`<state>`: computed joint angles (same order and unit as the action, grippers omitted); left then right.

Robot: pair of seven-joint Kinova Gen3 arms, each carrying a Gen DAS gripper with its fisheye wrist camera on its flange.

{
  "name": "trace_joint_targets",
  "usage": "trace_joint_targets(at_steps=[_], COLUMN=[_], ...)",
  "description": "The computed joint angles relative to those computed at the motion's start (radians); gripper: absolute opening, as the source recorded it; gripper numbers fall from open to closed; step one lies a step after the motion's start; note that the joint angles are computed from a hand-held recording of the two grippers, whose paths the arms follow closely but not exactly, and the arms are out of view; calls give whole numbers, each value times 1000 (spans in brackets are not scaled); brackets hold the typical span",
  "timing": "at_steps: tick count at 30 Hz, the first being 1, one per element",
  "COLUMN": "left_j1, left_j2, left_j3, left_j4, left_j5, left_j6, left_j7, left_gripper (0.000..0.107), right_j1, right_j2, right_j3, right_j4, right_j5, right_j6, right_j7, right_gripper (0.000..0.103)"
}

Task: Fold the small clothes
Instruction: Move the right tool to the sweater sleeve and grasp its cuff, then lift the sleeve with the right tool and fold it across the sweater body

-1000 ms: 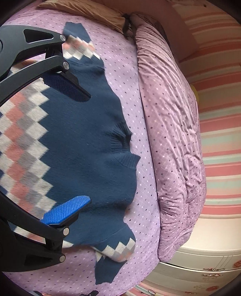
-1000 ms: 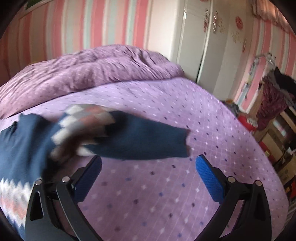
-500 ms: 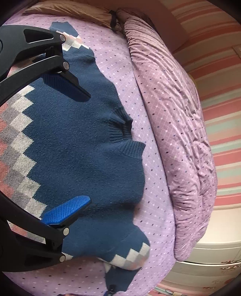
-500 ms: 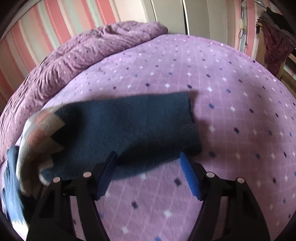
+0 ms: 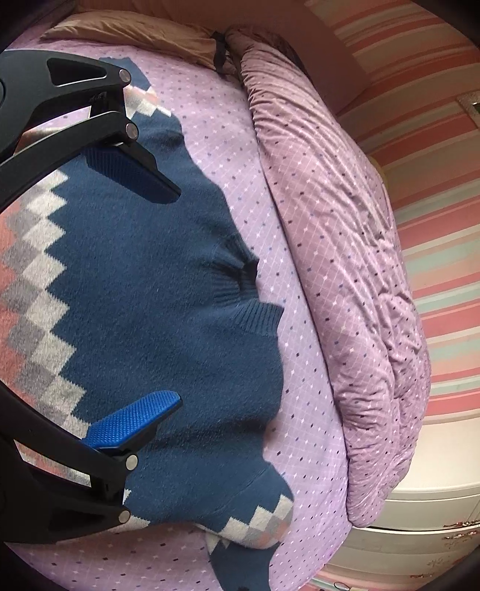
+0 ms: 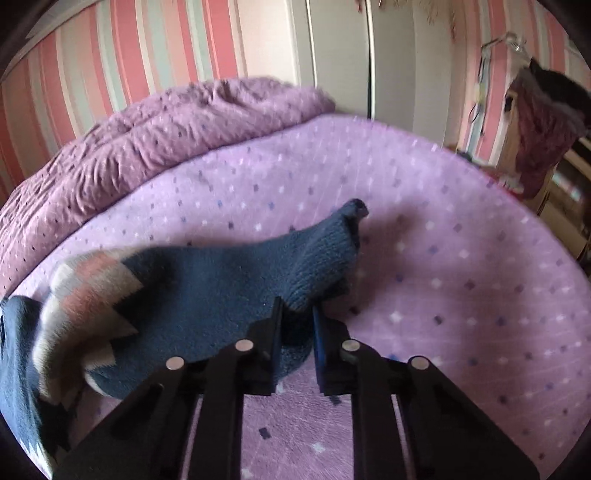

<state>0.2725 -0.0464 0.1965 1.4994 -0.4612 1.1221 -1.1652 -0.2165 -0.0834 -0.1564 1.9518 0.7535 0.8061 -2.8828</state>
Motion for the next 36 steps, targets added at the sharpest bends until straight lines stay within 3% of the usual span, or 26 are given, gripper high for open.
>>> trace_joint_targets(at_steps=[5,9,12,20,23,27,32,36], left_j1=[-29,-77,-118,-219,-256,-307,-372,-421], left_j2=[-29,-58,-78,-119,-134,-152,-168,-178], left_j3=[-21,-49,-71,-123,-152,-199,-269,-311], left_j4=[-9,-10,-8,-43,-55,-63,-65,-39], left_j5=[15,64,90,148,185,244,317,352], left_j6=[2,0,-6,4,6,15,24,0], left_j7=[-46,-112,-175,-322,-377,-448,-545,-610], left_gripper=[100,100,100,100,100,100,100,100], right_j1=[76,-39,-95,-302,-375,-415,-608,-702], right_j2=[-23,4,28,114,175,306,534,712], right_j3=[-191,-189,-235,-275,-271,-327,-200,-135], right_j4=[-74,-170,-241,-472,-588,-744,-971,-1156], right_j5=[133,160,197,203,156,59,-118,-232], right_j6=[203,328,403,448,406,359,345,402], right_j7=[-56,-24,-44,-24,50,152,249,282], right_gripper=[14,13,13,13,13,13,13,13])
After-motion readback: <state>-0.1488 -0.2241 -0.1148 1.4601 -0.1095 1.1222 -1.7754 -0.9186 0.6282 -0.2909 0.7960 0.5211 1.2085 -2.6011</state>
